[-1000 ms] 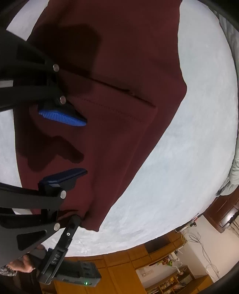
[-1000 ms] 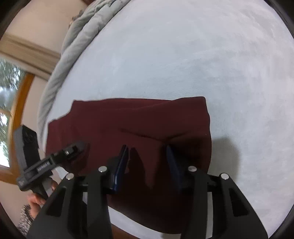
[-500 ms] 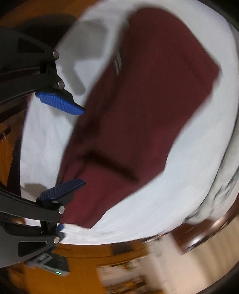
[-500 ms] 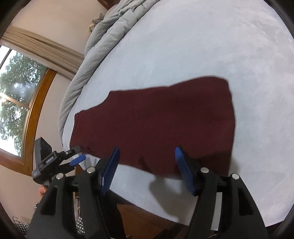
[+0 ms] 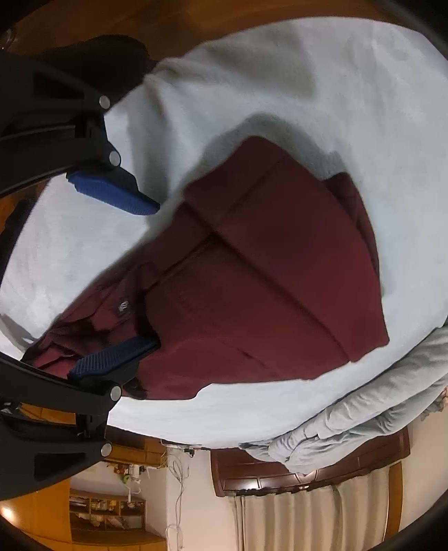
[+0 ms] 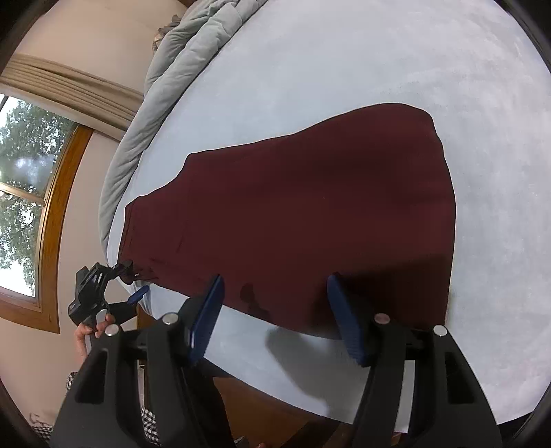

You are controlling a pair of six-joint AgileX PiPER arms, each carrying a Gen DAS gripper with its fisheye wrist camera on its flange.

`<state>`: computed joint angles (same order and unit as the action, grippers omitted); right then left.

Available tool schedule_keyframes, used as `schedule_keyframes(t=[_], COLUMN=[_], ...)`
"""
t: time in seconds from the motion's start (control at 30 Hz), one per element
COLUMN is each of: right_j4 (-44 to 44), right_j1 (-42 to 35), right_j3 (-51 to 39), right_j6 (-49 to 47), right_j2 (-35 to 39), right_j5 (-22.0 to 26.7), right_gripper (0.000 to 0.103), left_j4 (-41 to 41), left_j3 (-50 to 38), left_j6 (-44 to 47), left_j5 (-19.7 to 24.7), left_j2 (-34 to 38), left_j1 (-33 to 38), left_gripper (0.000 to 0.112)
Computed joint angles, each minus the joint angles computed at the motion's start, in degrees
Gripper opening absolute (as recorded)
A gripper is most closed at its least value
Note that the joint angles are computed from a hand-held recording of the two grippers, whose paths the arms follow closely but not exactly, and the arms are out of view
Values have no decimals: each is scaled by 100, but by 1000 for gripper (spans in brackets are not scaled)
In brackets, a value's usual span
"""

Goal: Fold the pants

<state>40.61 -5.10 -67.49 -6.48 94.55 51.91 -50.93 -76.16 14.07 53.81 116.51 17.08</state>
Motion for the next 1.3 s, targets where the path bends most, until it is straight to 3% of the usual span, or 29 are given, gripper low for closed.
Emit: schedule_keyframes(t=[0.17, 0.33, 0.53, 0.63, 0.7, 0.77, 0.9, 1.0, 1.1, 1.17, 1.23, 1.3], right_j4=[7, 35, 51, 97, 132, 165, 200, 206, 206, 189, 219, 218], right_j1=[-32, -58, -58, -93, -115, -136, -182, -223, -223, -224, -264, -271], right_j3=[58, 55, 79, 103, 118, 131, 146, 129, 121, 99, 81, 66], right_j6=[-78, -94, -108, -181, -233, -281, -327, -347, -361, -356, -400, -395], right_j2=[-10, 20, 25, 26, 30, 27, 43, 71, 84, 90, 116, 139], right_j5=[3, 19, -19, -12, -1, 14, 46, 64, 80, 99, 126, 131], right_gripper=[62, 62, 63, 63, 63, 63, 63, 63, 63, 63, 63, 63], left_j4=[-2, -437, -279, -272, 35, -149, -534, -218, 418, 230, 43, -76], left_j3=[-390, -357, -971, -931, -862, -728, -471, -399, -794, -842, -761, -796], left_j6=[-275, -22, -375, -418, -657, -482, 562, 785, 3, 77, 275, 234], left_j5=[107, 238, 364, 281, 118, 135, 20, -344, -207, -57, -4, 165], left_j2=[253, -28, 567, 539, 414, 304, -329, -531, 144, 427, 360, 322], left_j1=[52, 121, 21, -4, -39, 92, 132, -4, 70, 198, 261, 301], left_gripper=[73, 76, 78, 77, 47, 33, 24, 23, 23, 24, 29, 48])
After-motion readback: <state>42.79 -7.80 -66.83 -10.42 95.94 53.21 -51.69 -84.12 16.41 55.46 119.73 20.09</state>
